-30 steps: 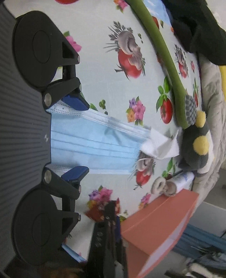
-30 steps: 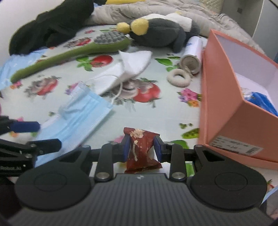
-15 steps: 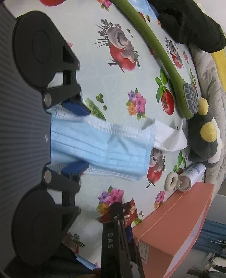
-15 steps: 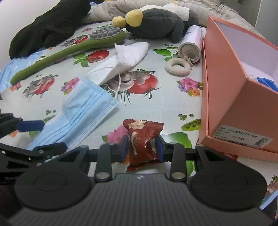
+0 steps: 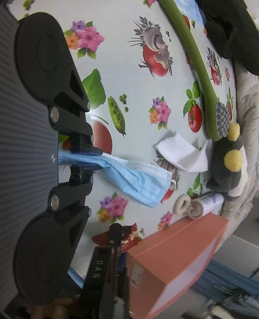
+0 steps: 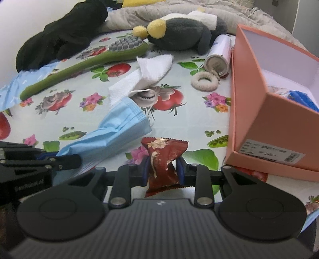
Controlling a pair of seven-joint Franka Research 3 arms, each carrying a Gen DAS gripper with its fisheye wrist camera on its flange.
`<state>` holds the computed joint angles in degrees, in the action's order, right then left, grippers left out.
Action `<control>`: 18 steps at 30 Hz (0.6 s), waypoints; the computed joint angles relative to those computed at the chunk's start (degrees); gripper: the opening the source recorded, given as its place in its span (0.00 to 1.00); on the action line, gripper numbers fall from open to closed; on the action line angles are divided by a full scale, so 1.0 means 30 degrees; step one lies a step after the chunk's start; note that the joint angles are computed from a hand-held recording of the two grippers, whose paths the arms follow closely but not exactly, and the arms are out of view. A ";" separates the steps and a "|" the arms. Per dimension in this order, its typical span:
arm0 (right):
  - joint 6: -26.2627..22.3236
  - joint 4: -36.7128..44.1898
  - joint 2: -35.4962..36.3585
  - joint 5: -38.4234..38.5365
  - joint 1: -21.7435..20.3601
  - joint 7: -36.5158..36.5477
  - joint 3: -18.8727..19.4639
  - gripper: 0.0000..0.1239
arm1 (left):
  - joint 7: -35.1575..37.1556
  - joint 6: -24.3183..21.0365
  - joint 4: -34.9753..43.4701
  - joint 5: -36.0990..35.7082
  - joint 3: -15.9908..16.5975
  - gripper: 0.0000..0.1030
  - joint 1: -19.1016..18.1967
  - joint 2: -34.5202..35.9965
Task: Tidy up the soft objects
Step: 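Carry the mask with the left gripper while the right gripper carries the packet over the box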
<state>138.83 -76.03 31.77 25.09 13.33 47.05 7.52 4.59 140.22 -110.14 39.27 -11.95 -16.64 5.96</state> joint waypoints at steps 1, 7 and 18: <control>-0.0042 -0.0084 -0.0147 0.0092 -0.0085 -0.0031 0.0021 0.25 | -0.0265 -0.0193 0.0146 0.0094 -0.0025 0.09 -0.0078 -0.0038; -0.0194 -0.0900 -0.1388 0.1060 -0.0679 -0.1003 0.0223 0.25 | -0.1750 -0.1111 0.1068 0.0855 -0.0254 0.09 -0.0499 -0.0318; -0.1421 -0.1229 -0.3239 0.3118 -0.1513 -0.2385 0.0033 0.25 | -0.3296 -0.3787 0.3706 0.1517 -0.0838 0.09 -0.1536 -0.0234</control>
